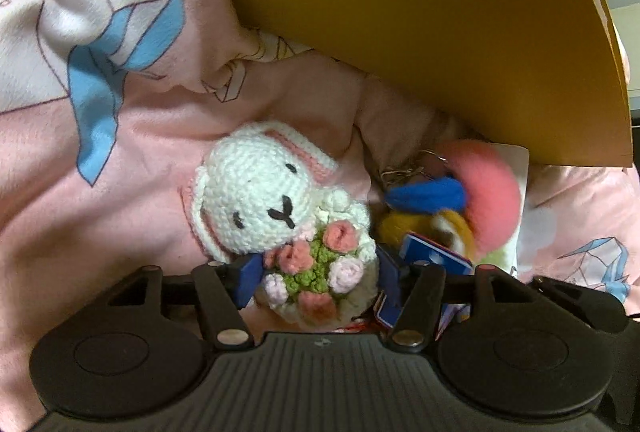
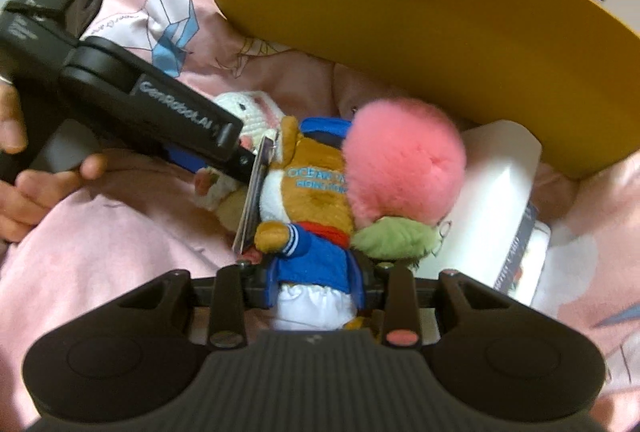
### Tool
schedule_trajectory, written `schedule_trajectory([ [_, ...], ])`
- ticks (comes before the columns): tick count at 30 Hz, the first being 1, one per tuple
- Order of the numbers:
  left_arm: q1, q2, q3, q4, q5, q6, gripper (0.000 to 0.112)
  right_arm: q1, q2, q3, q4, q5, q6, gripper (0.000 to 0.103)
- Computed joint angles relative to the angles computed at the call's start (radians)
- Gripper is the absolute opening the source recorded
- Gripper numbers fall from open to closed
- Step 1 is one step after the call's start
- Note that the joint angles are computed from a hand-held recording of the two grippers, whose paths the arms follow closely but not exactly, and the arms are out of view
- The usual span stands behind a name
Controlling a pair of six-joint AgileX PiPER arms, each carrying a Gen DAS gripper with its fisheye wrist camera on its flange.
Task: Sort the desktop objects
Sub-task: 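Close the left tool on the white crocheted bunny while the right tool holds the bear, then carry the bunny and the bear with both tools over the shoebox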
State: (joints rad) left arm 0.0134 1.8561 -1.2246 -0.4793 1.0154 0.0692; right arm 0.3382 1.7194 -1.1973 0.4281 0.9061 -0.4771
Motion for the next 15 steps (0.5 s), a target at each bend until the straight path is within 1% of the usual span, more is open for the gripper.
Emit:
schedule_trajectory([
  [3,-0.054,-0.005,-0.002,0.062,-0.032,-0.051,0.073,-0.031,-0.031,0.027,0.032,0.017,-0.014,0.036],
  [6,-0.073,-0.02,0.024,0.081,-0.066,-0.055,0.07,-0.057,-0.039,0.04,0.05,0.013,-0.027,0.036],
  [9,-0.039,-0.047,0.058,0.033,-0.072,-0.004,0.064,-0.089,-0.048,0.05,0.111,0.028,-0.062,0.036],
  [11,-0.009,-0.072,0.082,-0.01,-0.063,0.061,0.061,-0.126,-0.048,0.038,0.148,0.058,-0.088,0.036],
  [12,0.005,-0.087,0.092,-0.027,-0.057,0.089,0.061,-0.145,-0.049,0.018,0.159,0.081,-0.091,0.036],
  [15,0.035,-0.143,0.12,-0.067,-0.041,0.168,0.06,-0.175,-0.072,0.009,0.194,0.094,-0.107,0.036],
])
